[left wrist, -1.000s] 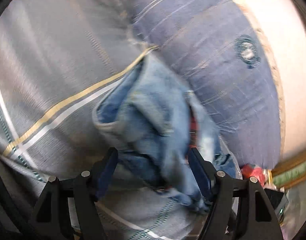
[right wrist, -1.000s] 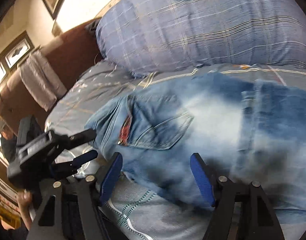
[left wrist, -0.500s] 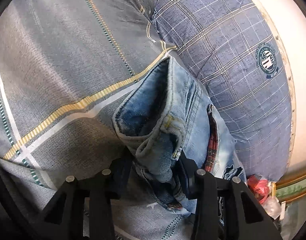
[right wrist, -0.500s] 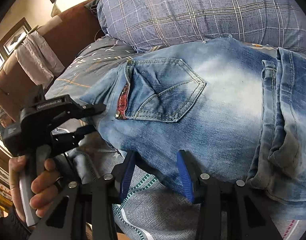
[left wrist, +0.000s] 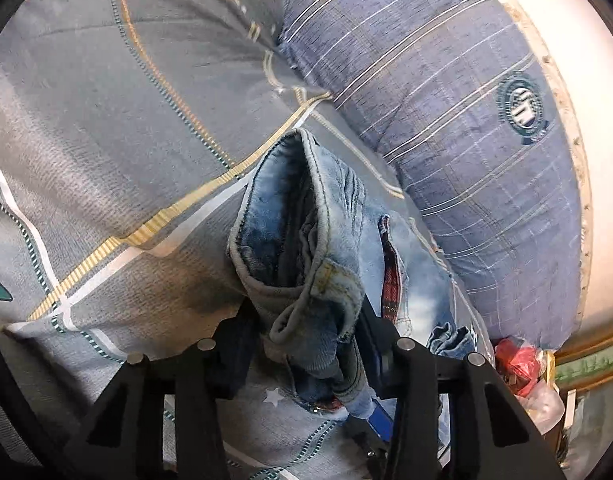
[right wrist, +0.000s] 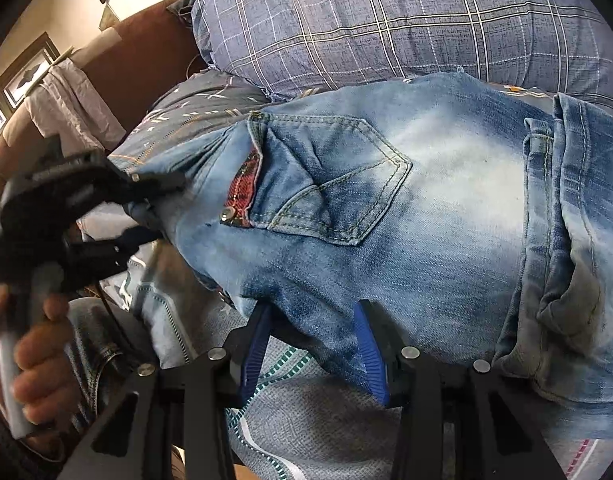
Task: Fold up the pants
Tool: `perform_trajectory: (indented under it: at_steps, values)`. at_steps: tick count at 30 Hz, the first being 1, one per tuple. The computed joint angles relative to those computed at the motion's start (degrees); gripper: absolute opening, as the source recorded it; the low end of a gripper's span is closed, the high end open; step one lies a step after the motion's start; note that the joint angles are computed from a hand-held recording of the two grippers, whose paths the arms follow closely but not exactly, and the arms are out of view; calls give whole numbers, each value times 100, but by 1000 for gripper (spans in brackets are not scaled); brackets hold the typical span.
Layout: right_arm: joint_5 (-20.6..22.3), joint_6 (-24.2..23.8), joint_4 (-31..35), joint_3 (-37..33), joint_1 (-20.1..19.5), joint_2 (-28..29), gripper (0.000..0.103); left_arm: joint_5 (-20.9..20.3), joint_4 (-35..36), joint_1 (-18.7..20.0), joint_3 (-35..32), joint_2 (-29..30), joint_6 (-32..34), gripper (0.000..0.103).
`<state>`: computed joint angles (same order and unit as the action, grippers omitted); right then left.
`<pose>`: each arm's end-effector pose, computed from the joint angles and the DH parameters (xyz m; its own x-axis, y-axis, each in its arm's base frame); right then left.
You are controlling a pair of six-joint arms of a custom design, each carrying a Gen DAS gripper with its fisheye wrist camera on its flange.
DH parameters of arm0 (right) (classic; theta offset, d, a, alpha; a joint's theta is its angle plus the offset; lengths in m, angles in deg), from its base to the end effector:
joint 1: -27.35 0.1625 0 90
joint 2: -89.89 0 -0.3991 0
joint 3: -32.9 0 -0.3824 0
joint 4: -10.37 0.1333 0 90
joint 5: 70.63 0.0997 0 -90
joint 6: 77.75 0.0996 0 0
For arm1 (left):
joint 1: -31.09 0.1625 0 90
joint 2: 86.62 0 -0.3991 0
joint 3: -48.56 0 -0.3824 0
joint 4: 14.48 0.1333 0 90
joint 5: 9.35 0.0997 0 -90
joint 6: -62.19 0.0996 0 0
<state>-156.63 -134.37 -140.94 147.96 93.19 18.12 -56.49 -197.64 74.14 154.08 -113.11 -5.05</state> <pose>-0.0884 -0.5398 0.2157 -0.8306 -0.5107 0.2218 -0.5533 0.8019 -0.2256 -0.2606 -0.5186 -0.0814 -0.8940 -0.4471 -0.0301 -0.2992 0.6455 -0.7027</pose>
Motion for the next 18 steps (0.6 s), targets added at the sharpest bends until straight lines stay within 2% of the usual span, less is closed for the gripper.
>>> perform_trajectory:
  at_steps: [3,9,12,14,16,18]
  values:
    - [-3,0,-1,10,-1,-5,47,-162,375,92,-97,-56,-146,47]
    - [3,31,30,4,-10,-18,47,38,1123,-140,-220,-112,-494,53]
    - [41,40,84,-18,-31,-20,47,12,942,-143,-208,-102,-454,53]
    - [78,55,155,-51,-54,-20,47,-228,481,-117,-161,-102,-203,51]
    - [120,100,224,-88,-69,-14,47,-76,757,-205,-310,-114,-21,51]
    - [134,136,241,-107,-74,-9,47,-220,818,-133,-472,-64,135,51]
